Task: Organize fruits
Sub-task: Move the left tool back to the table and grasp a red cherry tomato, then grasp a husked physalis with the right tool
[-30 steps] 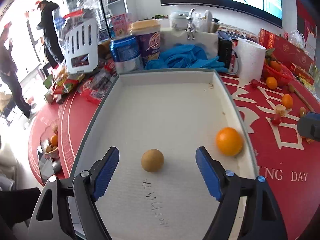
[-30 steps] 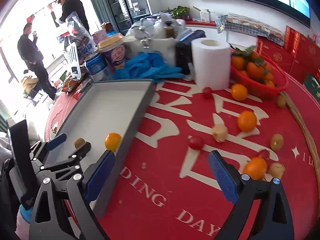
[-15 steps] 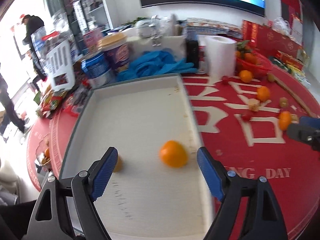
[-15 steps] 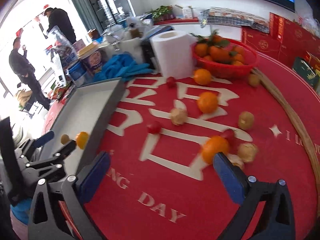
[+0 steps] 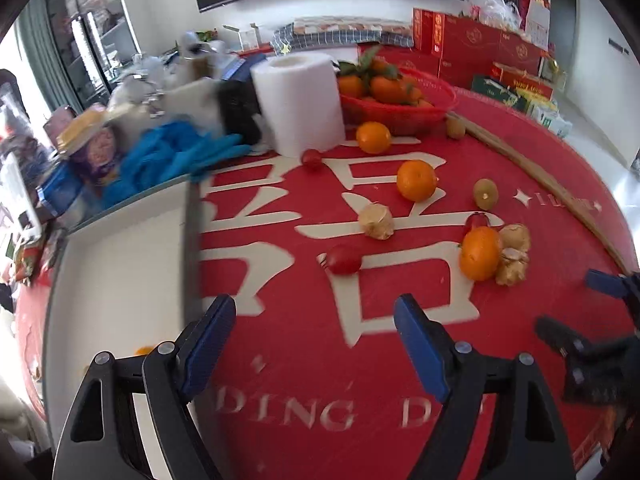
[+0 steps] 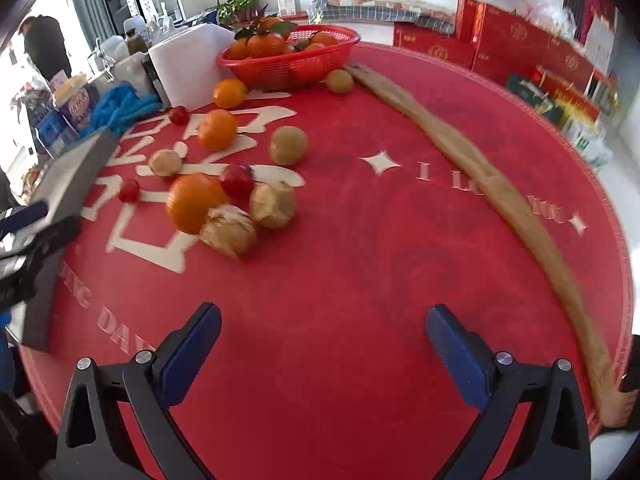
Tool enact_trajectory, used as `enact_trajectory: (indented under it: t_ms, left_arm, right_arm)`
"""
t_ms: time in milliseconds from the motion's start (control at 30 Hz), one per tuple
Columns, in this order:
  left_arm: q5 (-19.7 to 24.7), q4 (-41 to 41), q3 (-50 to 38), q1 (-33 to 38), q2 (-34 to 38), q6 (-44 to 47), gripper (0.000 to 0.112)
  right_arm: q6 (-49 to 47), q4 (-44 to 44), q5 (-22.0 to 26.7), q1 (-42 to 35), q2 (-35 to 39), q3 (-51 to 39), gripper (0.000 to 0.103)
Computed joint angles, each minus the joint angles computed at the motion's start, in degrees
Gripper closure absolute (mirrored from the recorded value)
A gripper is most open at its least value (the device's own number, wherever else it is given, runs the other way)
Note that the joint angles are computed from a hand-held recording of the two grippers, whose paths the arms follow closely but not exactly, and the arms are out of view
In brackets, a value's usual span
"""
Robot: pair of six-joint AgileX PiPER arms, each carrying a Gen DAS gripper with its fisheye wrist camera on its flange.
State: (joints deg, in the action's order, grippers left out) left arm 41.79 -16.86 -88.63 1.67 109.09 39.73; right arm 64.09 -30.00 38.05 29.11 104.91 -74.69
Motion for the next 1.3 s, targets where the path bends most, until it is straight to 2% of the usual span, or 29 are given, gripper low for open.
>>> enact_trajectory:
  t_ms: [100,267,400,533,567,600,867,1000,1033,1067,1100,1200,1300]
  left_arm:
    - [-0.3,4.6,-3.2,-2.5,4.0,-4.9,0.028]
    - [0.8,3.8,-7.3,-3.1,7.8,-6.3,0.03]
    - [3.2,2.0,-10.4,-3.0,9.6,-5.9,0.04]
    - [6.2,-2.7,-11.6,-2.2,10.1,-3.2,0.068]
    - [5.3,-3.0,-10.4,-2.3,9.5,-2.4,0.08]
    - [4.8,-3.3,-9.7,-2.5,9.0,-1.9,0.086]
    - [1.9,-5.6,-3.8,-0.5,5.7,1.0,0.087]
    - [1.1,-5.9,-2.5,0.0,5.1,1.3,0.087]
    - [1.0,-5.9,-2.2,0.2,4.9,1.2,0.087]
    - [1.1,-6.0,-2.1,0.4,4.8,1.0,0.087]
    - [1.4,-6.2,-1.9,0.6,4.6,1.0,0.087]
    - [1.0,-8.6,0.5,1.7,2.8,3.4,0.087]
    - [-0.6,-10.2,3.3,2.0,0.7,5.8,0.087]
  right_arm:
    - [3.9,-5.1,-0.1,1.3,-0.4,1.9,0.0]
    - [7.9,-9.6,-1.7,1.8,-0.9,3.7,0.0]
    - [8.2,-10.0,-1.7,1.9,-0.9,3.7,0.0]
    - [4.9,-7.4,-1.4,1.3,-0.2,2.0,0.0]
    - [3.5,-6.4,-1.2,1.2,0.2,1.3,0.0]
    - [1.9,-5.3,-1.0,1.0,0.8,0.1,0.0]
    - [-10.1,3.3,-3.1,-0.5,6.4,-9.7,0.002]
    - [-9.7,0.9,-0.9,0.4,9.5,-15.2,0.038]
    - [-9.4,0.2,-0.5,0.7,9.8,-15.7,0.057]
    - [-8.9,-0.7,-0.5,1.0,9.6,-15.4,0.07]
    - [-9.5,0.6,-2.3,0.6,8.6,-13.9,0.077]
    - [-12.7,7.4,-11.7,-2.0,4.4,-6.3,0.077]
    - [-11.7,8.2,-16.8,-3.2,0.9,-0.2,0.077]
